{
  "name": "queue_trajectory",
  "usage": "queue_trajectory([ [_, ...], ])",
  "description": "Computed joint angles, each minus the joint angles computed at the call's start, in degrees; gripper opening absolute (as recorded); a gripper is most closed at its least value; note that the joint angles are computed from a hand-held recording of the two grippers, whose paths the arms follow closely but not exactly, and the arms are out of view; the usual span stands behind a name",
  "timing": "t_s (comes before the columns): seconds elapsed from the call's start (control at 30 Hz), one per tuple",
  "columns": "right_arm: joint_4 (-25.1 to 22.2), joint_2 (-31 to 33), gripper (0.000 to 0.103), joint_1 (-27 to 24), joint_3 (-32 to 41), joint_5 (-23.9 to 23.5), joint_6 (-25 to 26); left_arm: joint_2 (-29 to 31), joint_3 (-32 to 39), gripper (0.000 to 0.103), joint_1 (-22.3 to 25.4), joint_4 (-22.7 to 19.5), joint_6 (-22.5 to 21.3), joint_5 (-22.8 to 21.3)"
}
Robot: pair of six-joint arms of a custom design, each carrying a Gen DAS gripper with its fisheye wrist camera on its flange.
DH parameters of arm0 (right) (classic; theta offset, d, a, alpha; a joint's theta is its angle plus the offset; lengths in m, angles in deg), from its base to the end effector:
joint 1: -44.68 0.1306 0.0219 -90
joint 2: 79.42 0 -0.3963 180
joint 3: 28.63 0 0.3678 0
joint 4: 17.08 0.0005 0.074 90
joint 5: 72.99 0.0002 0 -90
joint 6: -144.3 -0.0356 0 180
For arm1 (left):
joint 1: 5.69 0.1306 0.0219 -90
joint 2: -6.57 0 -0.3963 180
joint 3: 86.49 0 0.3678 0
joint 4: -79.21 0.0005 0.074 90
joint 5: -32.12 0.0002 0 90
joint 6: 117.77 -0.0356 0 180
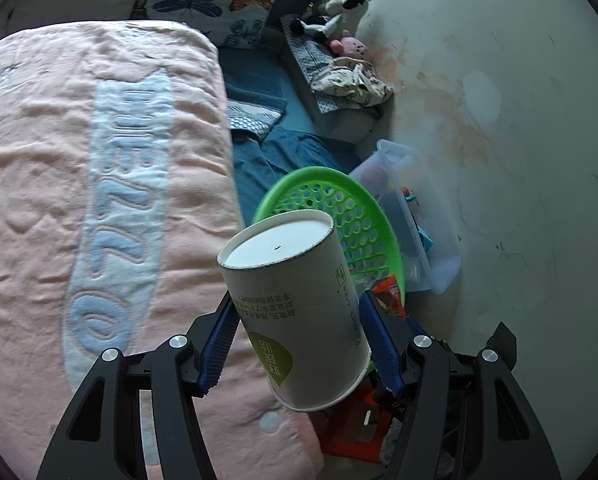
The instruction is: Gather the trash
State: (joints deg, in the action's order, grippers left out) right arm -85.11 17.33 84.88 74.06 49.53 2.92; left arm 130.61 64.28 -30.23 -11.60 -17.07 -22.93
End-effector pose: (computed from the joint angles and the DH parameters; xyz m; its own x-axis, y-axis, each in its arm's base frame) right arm 0.3814 0.2966 0.4702 -0.6963 0.2741 -0.6633 0.3076 0.9490 0.0692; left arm 0.5527 -0.2753 0.5315 -0.9094 0.2479 -0.3339 0.4064 0.6998 -0.5874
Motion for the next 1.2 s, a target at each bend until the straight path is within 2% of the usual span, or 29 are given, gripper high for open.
queue_trajectory([
  [0.2,-0.06,-1.29,0.092,0.19,-1.32,0.50,-0.60,2.37,3.22,0.060,-2.37,-1.46,-0.19,-0.44],
  [0.6,-1.04,-4.17,0.092,2.47,-3.56,2.88,-2.59,7.02,7.38,0.061,-5.31,-4.51,-0.58,-1.89],
  [1.03,-0.45,-5.41,0.092,4.12,-5.26,3.31,-5.44,6.66,5.14,0.067,-5.80,-3.60,-1.07,-2.11],
  [1.2,-0.67,-4.83,0.092,5.15,-4.24,3.27,-5.78,3.27,0.27,0.067,-5.21,-0.82,-2.43,-3.69],
])
